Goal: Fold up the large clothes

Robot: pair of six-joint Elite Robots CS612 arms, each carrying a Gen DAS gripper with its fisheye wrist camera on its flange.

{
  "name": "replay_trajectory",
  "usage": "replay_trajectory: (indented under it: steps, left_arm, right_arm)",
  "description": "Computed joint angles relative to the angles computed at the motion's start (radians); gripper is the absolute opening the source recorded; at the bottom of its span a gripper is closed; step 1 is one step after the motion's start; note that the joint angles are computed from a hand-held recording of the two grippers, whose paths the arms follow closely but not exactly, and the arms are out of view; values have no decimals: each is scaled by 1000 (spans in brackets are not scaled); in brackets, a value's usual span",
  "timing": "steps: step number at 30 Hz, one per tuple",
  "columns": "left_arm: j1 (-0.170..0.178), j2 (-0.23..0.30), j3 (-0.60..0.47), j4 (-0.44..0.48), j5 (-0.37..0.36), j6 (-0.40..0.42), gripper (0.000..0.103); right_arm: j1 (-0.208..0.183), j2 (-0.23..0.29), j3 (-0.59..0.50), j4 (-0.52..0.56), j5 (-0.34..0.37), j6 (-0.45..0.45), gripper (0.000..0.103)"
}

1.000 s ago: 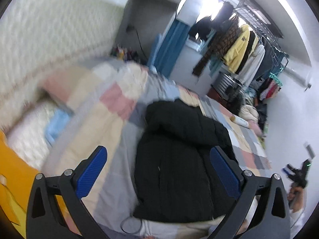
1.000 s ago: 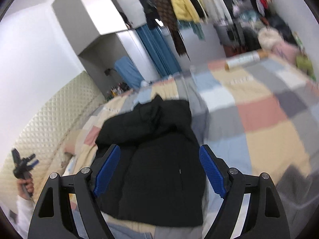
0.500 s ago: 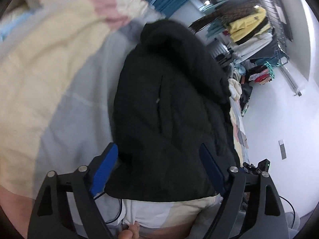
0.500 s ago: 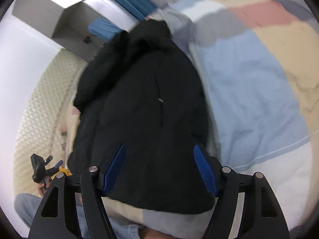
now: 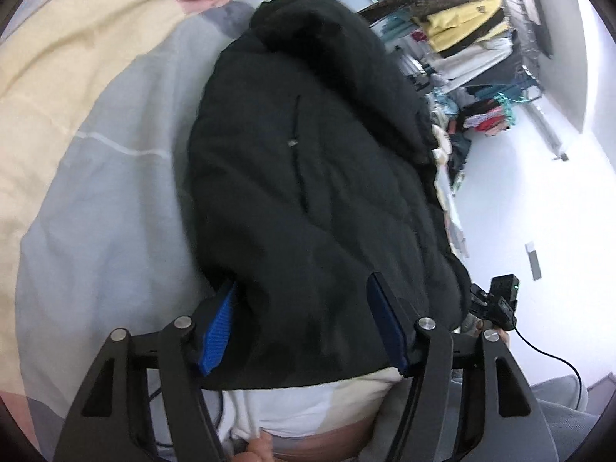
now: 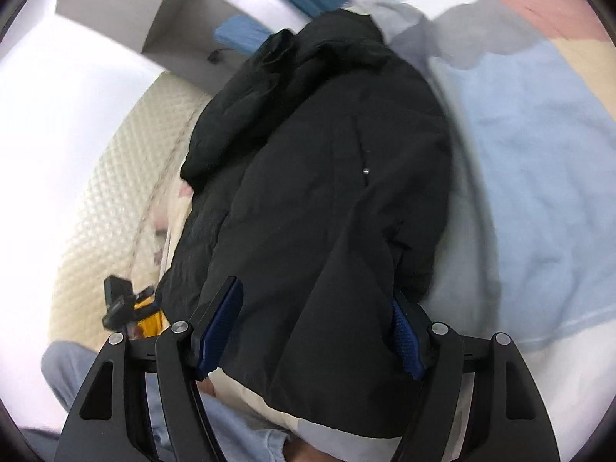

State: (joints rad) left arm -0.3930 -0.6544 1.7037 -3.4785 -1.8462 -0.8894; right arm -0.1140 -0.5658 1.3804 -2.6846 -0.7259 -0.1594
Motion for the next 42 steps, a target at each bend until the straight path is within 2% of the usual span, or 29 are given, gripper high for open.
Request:
replay_trajectory:
  steps: [3, 5, 7, 8, 12, 13, 15, 17, 19, 20, 22, 23, 24, 25, 28, 32, 34, 42]
  left_arm:
    - [0, 3, -14, 81, 21, -4, 66]
    - [4, 16, -17, 71, -2, -23, 68]
    - [3, 21, -18, 48, -2, -58, 68]
    - [1, 25, -14, 3, -8, -87, 68]
    - [-7, 31, -1, -155, -14, -106, 68]
    - [-7, 35, -1, -195, -20, -118, 68]
    - [-11, 31, -5, -184, -11, -104, 68]
    - [-11, 24, -12, -108, -10, -87, 67]
    - [-14, 17, -20, -20, -1, -82, 57]
    - [-13, 16, -22, -3, -2, -86, 53]
    - [-10, 10, -17, 13, -3, -107, 34]
    - [-9, 6, -13, 8, -2, -111, 29]
    - [-9, -1, -7, 3, 0, -114, 20]
    - [-8, -9, -1, -7, 3, -115, 15]
    - [-9, -35, 16, -39, 15, -115, 9]
    - [-18, -66, 9, -93, 54, -120, 7]
    - [-17, -85, 10, -107, 70, -115, 6]
    - [-7, -166, 37, -134, 128, -84, 5]
  right_arm:
    - [14, 15, -26, 57, -93, -22, 71]
    - [16, 25, -39, 77, -110, -32, 72]
    - [15, 34, -51, 89, -78, -30, 72]
    - [11, 31, -48, 96, -61, -39, 72]
    - [4, 14, -38, 97, 79, -113, 71]
    - [3, 10, -34, 100, 96, -136, 71]
    - [5, 9, -38, 95, 96, -154, 70]
    - [13, 15, -57, 133, 41, -145, 70]
    - [25, 19, -70, 166, -42, -148, 64]
    - [28, 21, -69, 165, -66, -149, 58]
    - [28, 21, -66, 159, -81, -128, 42]
    - [28, 12, -58, 139, -88, -113, 23]
    - [25, 3, -47, 116, -78, -102, 15]
    - [18, -12, -25, 90, -64, -103, 13]
    - [10, -45, 5, 45, -35, -114, 10]
    - [-1, -86, 26, -16, 21, -106, 8]
    - [1, -102, 27, -61, 46, -74, 8]
    - [-12, -167, 59, -151, 99, -42, 7]
